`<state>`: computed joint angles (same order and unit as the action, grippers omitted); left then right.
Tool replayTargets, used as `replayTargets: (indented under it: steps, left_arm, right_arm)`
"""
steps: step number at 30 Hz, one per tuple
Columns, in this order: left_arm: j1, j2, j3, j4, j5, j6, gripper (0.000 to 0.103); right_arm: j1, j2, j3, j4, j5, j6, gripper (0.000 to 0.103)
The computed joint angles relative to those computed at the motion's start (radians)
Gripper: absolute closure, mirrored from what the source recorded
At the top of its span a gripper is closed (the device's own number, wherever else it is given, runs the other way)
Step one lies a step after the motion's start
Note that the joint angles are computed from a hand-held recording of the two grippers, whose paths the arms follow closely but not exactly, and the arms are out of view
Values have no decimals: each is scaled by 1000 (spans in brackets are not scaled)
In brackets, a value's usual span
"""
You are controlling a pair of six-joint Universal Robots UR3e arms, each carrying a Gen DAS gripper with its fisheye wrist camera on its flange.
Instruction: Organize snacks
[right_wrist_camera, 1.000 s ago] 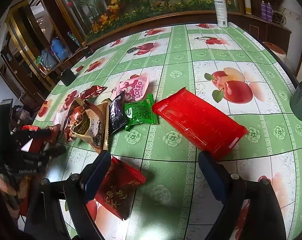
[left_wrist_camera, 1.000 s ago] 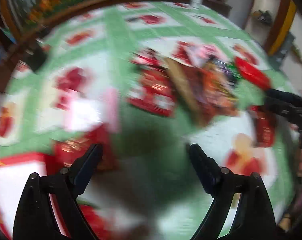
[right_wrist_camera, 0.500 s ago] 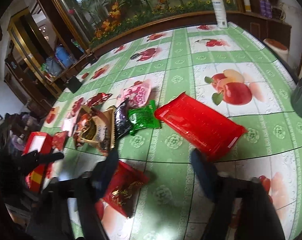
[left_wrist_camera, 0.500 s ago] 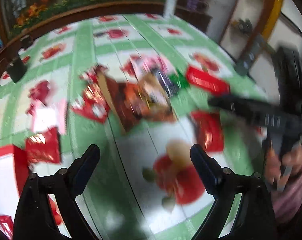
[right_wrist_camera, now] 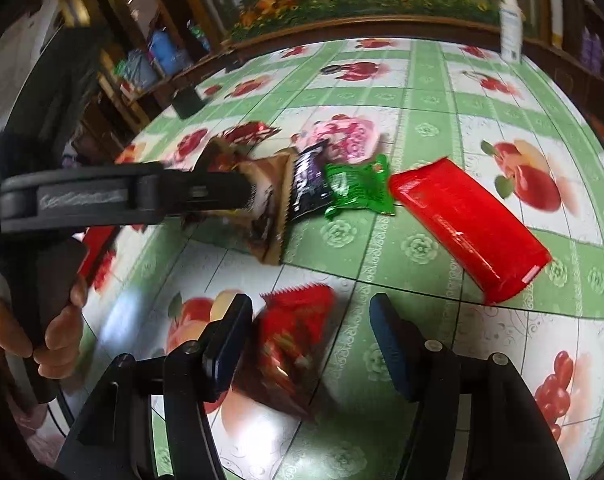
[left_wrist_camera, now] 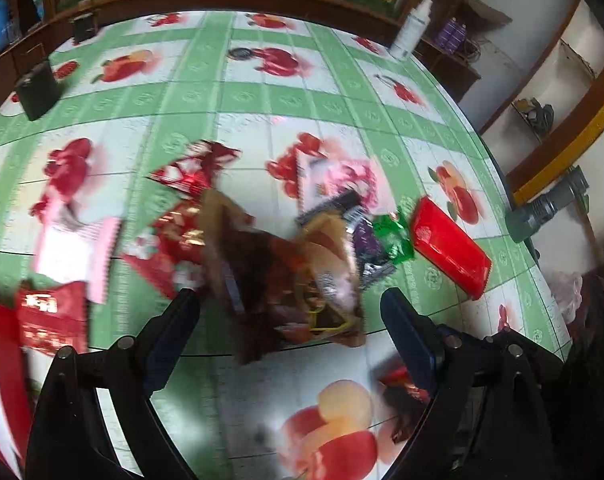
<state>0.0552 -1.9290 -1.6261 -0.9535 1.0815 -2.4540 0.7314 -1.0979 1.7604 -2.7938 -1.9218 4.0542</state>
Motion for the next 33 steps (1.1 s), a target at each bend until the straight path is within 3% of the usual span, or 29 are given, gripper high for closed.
replayTargets:
  steps: [1,3,5,12,20,24,25,28,31,33]
  left_arm:
    - [-2,5,-11,6,-4,2,12]
    - [-7,19,-50,54,-8,1,24]
    - [-8,25,-68,89,8,11,52]
    - [51,87,-175,171,-31,78,64]
    - [195,226,-324,171,-91,183,67]
    - [315,348,-390,44,-150,323,67]
    - [356,386,-400,-15,-172,375,76]
    - [473,483,-396,-221,-219,541,78]
    - [537,542,-420,-290,-227,658,78]
    - [547,536,-431,-276,-219,672,78]
  right_arm:
    - [11,14,-26,22,-14,-9,39]
    - [32,38,-70,67,-45,-27,40]
    - [51,58,-102,98,-77,-38,49]
    - [80,106,-173,136,-122,-100,50]
    - [54,38,-41,8,-153,-16,50]
    - [53,14,13,-73,-166,5,50]
    - [54,10,27,-100,-171,5,50]
    - [57,3,70,-231,-174,-8,50]
    - [50,9,106,-372,-132,-25,50]
    - [46,21,104,-407,-114,-8,50]
